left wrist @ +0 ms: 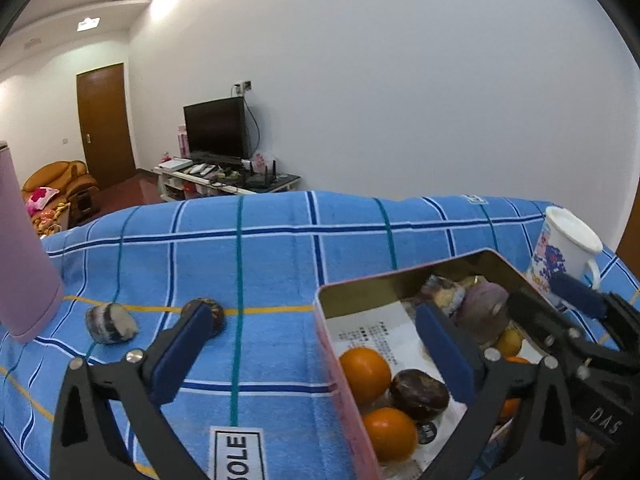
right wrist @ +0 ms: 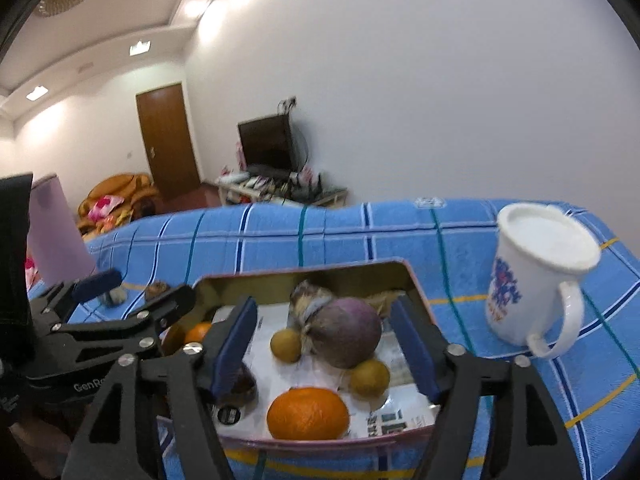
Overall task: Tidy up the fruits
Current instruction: 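Open the right tool to release its orange into the pink tin, then move both open tools toward the striped chunk and brown fruit beside the kettle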
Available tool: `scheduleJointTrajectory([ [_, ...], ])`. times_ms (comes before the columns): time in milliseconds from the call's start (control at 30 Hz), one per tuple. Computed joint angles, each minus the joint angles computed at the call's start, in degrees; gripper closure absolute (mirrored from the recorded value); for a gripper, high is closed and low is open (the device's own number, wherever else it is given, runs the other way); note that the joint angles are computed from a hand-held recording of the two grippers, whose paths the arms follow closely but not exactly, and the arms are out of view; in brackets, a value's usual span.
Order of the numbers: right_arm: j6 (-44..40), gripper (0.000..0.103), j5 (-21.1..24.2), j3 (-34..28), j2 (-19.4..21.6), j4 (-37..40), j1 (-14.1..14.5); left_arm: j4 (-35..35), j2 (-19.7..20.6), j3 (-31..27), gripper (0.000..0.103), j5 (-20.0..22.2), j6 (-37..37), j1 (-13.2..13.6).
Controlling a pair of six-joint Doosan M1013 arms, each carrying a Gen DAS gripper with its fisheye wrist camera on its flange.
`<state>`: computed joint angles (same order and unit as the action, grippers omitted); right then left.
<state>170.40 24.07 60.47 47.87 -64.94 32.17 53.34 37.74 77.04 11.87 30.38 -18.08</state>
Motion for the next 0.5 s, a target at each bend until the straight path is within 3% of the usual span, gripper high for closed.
scheduleJointTrajectory([
  [333,30.2,0.031,9.7,3.2,-0.3,-28.3,1.5,19.7,0.1,0.9,0.0,4.2,-18.7,-0.6],
  [500,32.9,0.031,13.1,3.2,-0.3,-29.9,1.7,24.3,-0.1,1.8,0.0,5.0,-22.3,-0.6],
])
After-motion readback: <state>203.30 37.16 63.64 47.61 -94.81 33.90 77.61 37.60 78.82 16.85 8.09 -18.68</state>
